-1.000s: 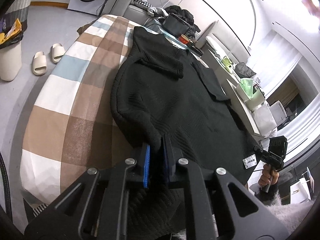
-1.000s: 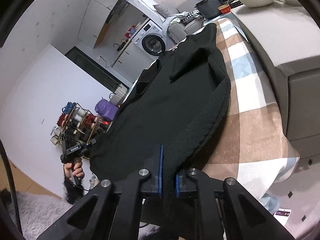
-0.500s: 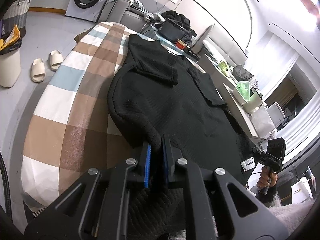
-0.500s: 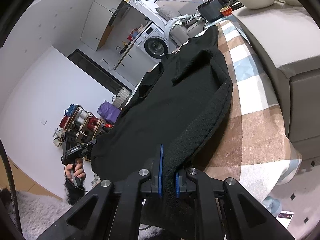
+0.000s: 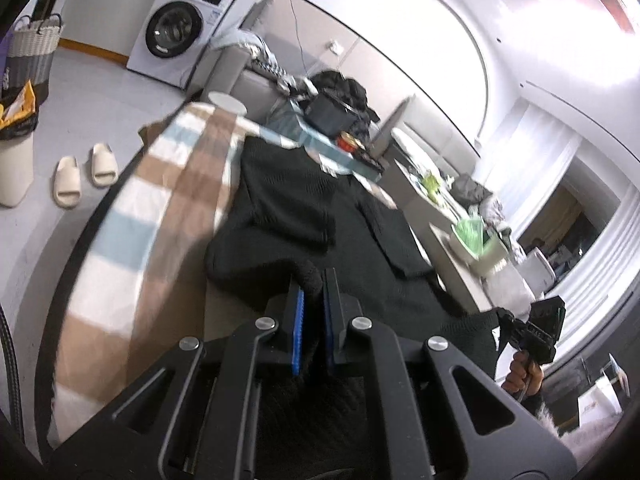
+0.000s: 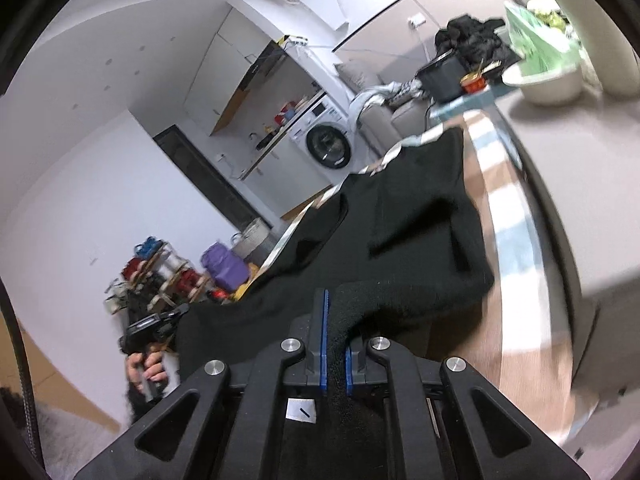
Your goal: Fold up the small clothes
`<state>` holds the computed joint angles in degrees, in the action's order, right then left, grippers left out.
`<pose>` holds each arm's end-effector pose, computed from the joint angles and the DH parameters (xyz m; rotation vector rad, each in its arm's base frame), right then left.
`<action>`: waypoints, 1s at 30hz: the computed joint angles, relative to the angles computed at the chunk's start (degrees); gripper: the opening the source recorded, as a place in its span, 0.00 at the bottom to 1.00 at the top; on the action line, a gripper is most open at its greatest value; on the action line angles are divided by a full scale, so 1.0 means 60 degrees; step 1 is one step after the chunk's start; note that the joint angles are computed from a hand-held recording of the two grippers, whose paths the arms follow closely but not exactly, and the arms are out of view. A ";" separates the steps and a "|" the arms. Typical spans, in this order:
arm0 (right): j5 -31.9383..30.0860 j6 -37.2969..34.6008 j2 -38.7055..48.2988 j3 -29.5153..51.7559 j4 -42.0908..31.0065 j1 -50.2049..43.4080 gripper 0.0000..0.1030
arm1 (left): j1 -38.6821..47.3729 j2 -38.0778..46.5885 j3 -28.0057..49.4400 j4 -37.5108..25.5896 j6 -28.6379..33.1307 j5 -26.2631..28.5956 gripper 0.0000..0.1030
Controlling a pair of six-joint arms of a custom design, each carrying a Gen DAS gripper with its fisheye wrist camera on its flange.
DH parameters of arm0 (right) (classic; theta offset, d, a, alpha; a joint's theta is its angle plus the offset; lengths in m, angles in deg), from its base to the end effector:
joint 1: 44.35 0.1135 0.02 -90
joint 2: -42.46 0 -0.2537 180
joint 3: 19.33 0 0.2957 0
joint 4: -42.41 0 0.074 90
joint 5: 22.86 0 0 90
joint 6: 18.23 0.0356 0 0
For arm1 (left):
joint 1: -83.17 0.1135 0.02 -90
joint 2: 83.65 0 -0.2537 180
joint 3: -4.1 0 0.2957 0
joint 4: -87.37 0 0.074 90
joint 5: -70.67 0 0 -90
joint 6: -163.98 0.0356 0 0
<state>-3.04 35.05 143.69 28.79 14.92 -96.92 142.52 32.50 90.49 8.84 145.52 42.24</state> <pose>0.1852 -0.1869 0.0409 0.1626 2.0129 0.8913 0.2104 0.2937 0.1081 0.0232 2.1525 -0.8443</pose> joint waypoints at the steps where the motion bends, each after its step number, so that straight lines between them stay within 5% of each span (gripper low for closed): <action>1: 0.0164 0.1294 -0.0224 -0.0228 0.1303 0.0291 0.06 | -0.0223 -0.0057 0.0076 0.0491 -0.0676 0.0135 0.05; 6: 0.2461 0.5569 -0.0528 -0.0874 0.6343 0.1863 0.06 | -0.1449 0.0223 0.0528 0.3648 -0.4530 0.0080 0.05; 9: 0.4335 0.6260 -0.0036 -0.0391 0.7068 0.2945 0.06 | -0.2255 0.0711 0.0788 0.5712 -0.6609 -0.0904 0.05; 12: 0.5687 0.6195 0.0524 0.0375 0.6413 0.3562 0.07 | -0.2749 0.1248 0.1108 0.6427 -0.7297 -0.1874 0.06; 16: 0.7140 0.5676 0.1123 0.1219 0.5006 0.3866 0.16 | -0.3005 0.1379 0.0936 0.7339 -0.7813 -0.3156 0.22; 21: 0.7364 0.5111 0.0439 0.0308 0.5512 0.3366 0.33 | -0.2492 0.0666 -0.0036 0.8043 -0.7889 -0.3000 0.50; 25: 0.7101 0.4693 -0.0629 -0.0622 0.5534 0.3421 0.44 | -0.2244 -0.0804 -0.1609 0.8361 -0.7010 -0.2704 0.64; 27: 0.7011 0.4567 -0.1034 -0.0882 0.5307 0.3586 0.59 | -0.2158 -0.1515 -0.2328 0.8318 -0.6521 -0.2606 0.81; 30: 0.7364 0.4425 -0.0957 -0.1007 0.5454 0.4023 0.64 | -0.2235 -0.2021 -0.3015 0.8070 -0.5779 -0.2710 0.82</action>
